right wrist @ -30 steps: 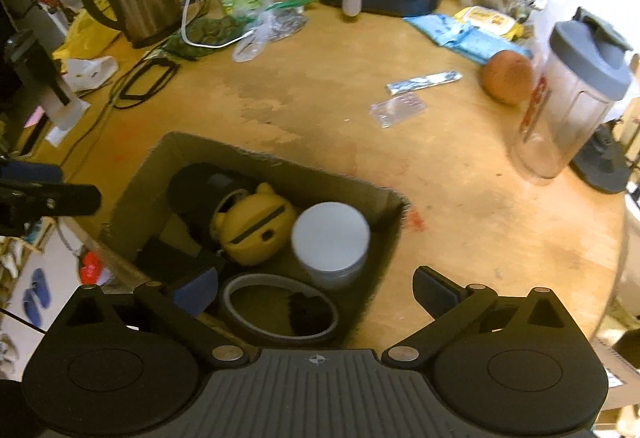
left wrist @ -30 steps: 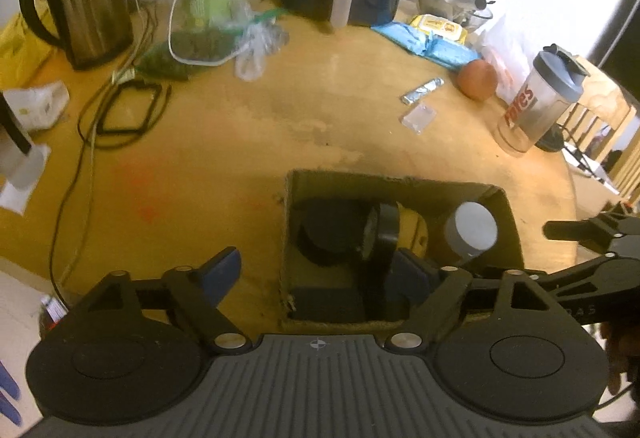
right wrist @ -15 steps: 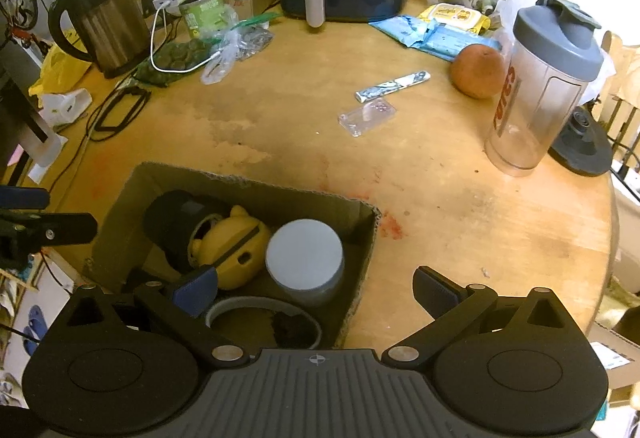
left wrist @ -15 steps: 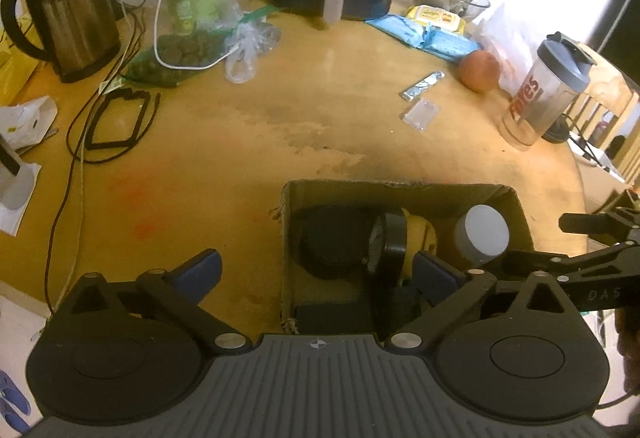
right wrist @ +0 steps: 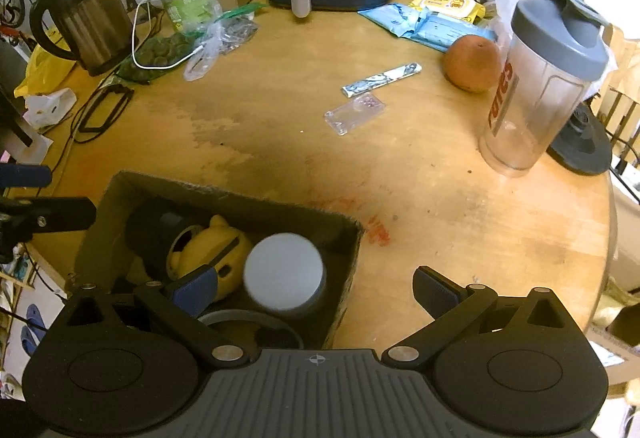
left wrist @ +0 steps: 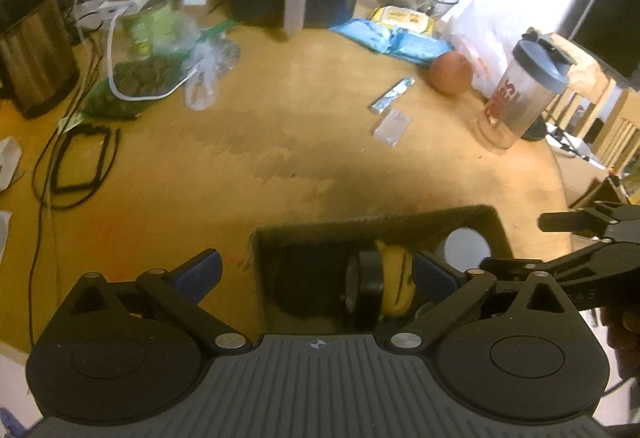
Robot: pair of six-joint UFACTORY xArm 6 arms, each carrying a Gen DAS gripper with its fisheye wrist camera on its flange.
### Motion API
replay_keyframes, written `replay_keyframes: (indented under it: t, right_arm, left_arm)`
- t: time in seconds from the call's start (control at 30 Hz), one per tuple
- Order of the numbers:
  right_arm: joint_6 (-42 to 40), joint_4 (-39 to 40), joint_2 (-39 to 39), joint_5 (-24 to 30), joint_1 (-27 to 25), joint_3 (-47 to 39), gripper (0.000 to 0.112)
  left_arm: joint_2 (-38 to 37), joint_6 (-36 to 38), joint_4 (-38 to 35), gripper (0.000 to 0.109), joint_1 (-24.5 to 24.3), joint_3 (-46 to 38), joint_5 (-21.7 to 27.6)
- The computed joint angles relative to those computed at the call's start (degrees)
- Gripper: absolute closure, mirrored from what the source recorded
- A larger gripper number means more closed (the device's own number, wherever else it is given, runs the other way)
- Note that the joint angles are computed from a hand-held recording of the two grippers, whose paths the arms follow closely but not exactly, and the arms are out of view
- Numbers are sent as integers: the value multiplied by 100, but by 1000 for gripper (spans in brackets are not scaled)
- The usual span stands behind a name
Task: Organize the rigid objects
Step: 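Withdraw both grippers from the box toward the remaining objects, then lower the right gripper onto the clear plastic case and close it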
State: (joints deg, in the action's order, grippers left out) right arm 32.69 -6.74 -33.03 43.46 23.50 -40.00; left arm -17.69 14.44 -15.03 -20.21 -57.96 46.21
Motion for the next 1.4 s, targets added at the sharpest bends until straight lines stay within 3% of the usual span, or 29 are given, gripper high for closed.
replay_keyframes:
  t: [0.7,1.13,1.4]
  right_arm:
    - [-1110,525,1339,-481,-1024,-964,9]
    - [-1712,931,2166,-1110,-1219,-1278,9]
    - [-2130,1418,2596,-1242,-1196,-1480,9]
  left_arm:
    - [1095,801,-194,6,21,-1143,-180]
    - [1044,978,-153,6,85,-956,-604]
    - [1058,932,-208,6,198,-950,-416]
